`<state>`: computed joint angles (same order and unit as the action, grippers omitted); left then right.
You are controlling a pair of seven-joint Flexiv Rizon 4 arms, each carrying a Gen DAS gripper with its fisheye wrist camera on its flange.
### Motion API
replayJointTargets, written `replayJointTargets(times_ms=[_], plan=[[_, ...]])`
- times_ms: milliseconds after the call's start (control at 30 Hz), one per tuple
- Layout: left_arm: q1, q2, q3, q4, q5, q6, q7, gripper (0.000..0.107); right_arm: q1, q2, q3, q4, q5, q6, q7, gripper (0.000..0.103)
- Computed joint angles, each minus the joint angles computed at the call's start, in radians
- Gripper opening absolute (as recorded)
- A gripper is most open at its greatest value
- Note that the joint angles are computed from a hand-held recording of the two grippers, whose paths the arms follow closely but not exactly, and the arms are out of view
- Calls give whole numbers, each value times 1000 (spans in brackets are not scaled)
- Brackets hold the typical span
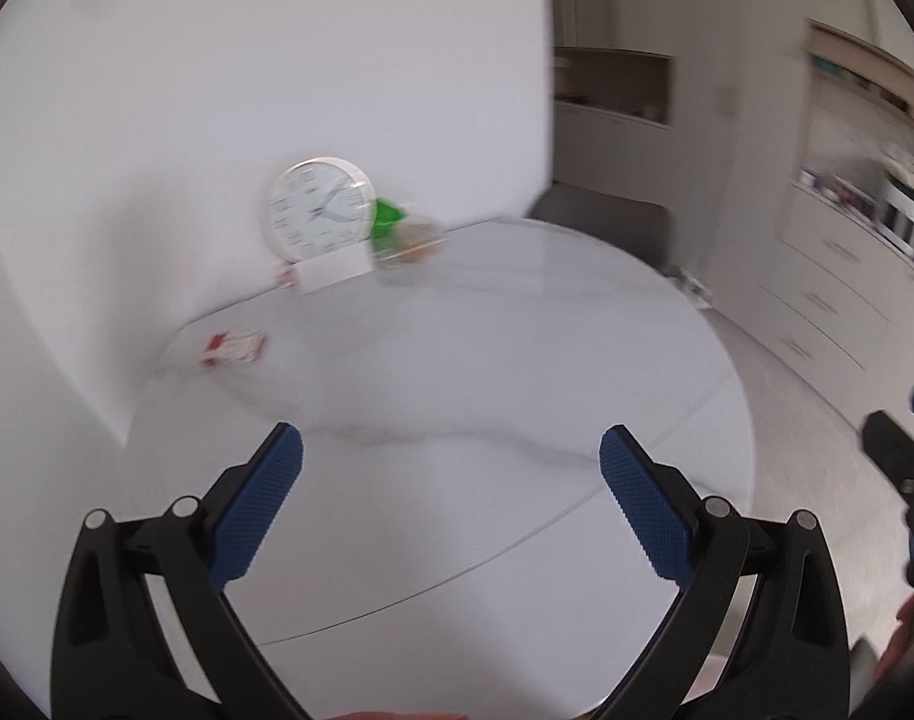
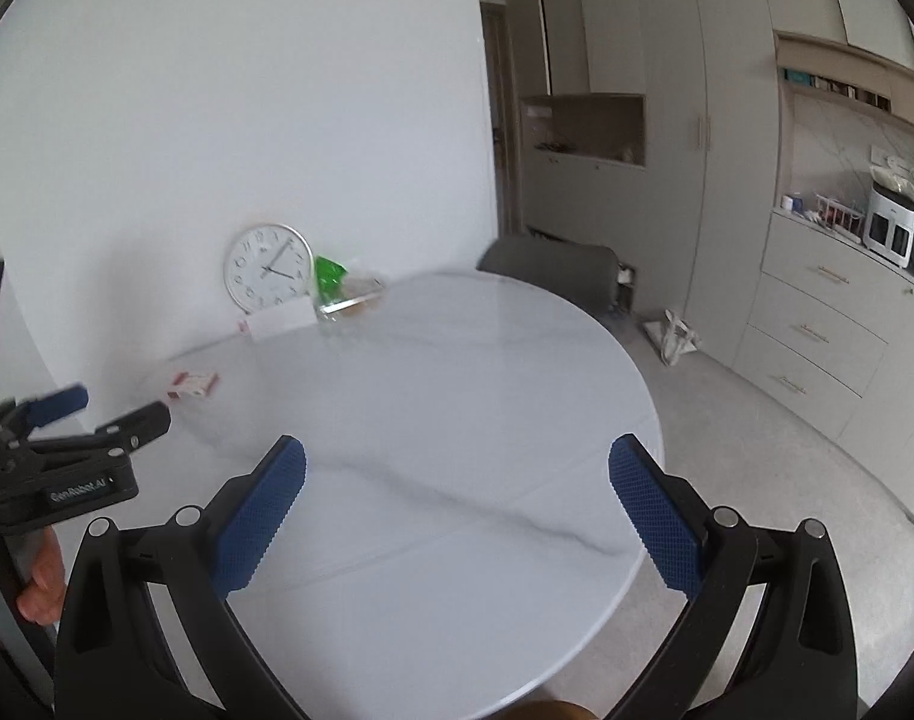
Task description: Collect trash
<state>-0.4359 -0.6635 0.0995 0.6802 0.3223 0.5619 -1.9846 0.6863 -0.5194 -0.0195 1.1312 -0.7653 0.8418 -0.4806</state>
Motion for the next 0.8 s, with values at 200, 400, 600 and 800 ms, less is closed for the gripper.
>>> replayJointTargets(times_ms=[200,400,600,800], plan=[[38,-18,-12,-6,-46,-36,-44,95,13,-72,25,-119,79,-46,-118,101],[29,-15,-11,19,-36,-22,-26,95,33,-130,12,-214,146,-101,-185,101],[38,-49,-23,-21,-71,-54,6,95,47,-165,1,-272,178,-155,-213,101],[34,-55,-24,-32,-86,-68,22,95,55,-147,-7,-248,184,-171,-194,101]])
